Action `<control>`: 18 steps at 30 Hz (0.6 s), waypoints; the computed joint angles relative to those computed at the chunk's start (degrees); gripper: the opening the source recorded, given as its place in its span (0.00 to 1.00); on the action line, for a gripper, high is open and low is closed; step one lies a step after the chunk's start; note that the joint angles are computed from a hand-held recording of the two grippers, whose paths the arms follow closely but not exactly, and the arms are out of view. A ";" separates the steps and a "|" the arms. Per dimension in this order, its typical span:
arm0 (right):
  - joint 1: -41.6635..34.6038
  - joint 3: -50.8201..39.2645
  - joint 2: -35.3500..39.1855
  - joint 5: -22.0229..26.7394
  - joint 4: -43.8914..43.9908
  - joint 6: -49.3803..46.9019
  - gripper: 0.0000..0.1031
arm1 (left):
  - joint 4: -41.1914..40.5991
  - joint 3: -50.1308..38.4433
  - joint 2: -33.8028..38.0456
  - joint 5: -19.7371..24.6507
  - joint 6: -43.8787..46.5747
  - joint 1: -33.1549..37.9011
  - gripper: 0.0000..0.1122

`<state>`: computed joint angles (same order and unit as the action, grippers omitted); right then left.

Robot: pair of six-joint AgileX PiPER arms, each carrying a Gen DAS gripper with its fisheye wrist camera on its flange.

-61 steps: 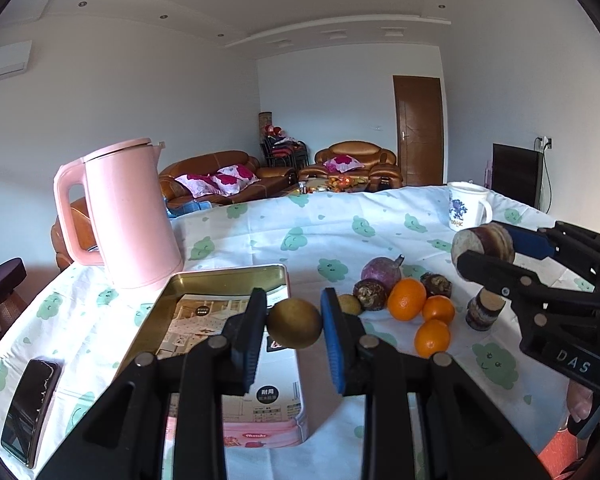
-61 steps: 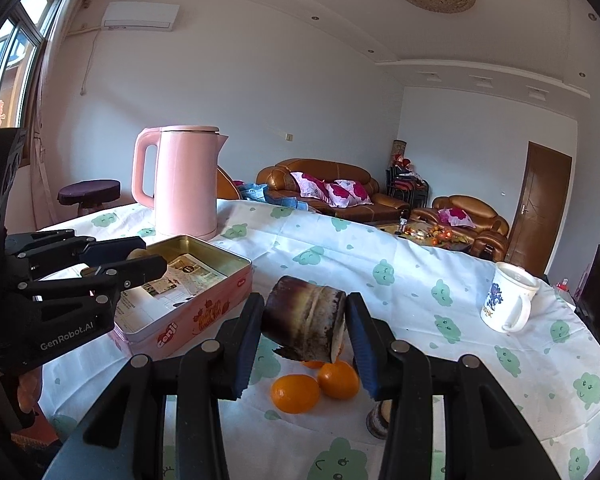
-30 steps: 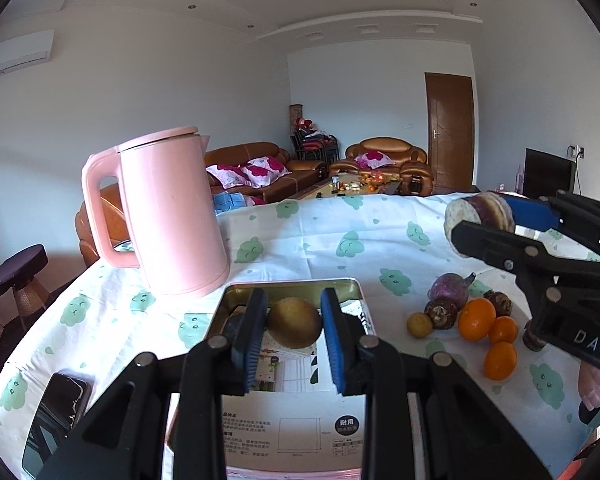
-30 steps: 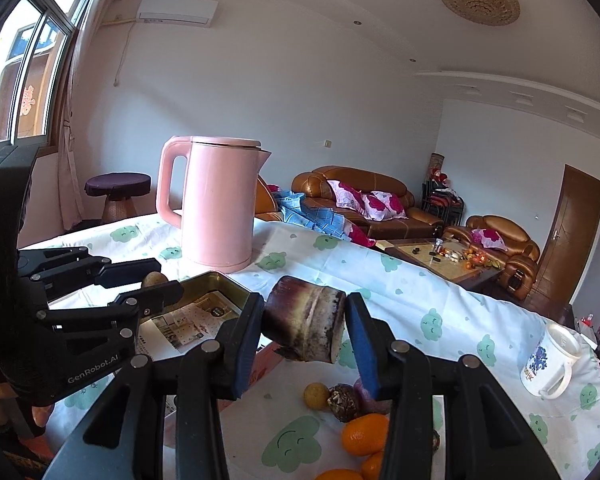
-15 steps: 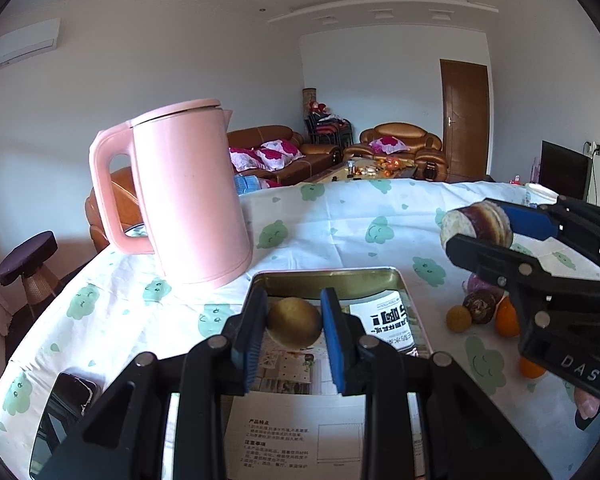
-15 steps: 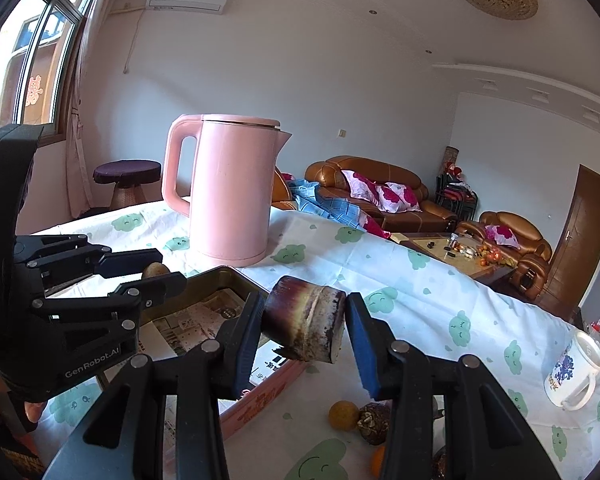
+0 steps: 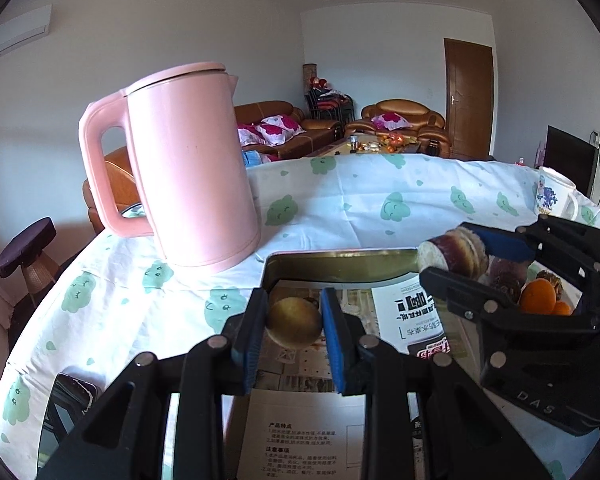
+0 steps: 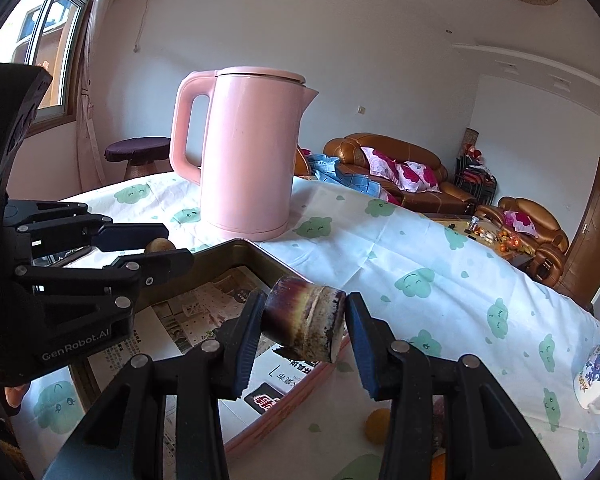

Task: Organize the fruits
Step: 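Lift both held items and carry them over the open tin box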

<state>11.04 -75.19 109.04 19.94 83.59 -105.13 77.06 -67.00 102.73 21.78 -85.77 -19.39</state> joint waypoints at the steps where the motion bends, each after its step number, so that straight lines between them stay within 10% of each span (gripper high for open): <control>1: 0.17 -0.40 0.38 -0.06 -1.03 1.20 0.43 | -0.73 -0.16 0.10 -0.25 0.92 0.20 0.26; 18: 2.50 -5.29 4.43 -0.02 -20.68 20.90 0.43 | -20.31 -6.56 4.80 0.58 22.19 2.44 0.26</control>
<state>13.53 -80.48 113.47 19.92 62.91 -84.23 56.74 -73.56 107.54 22.36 -63.58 -16.95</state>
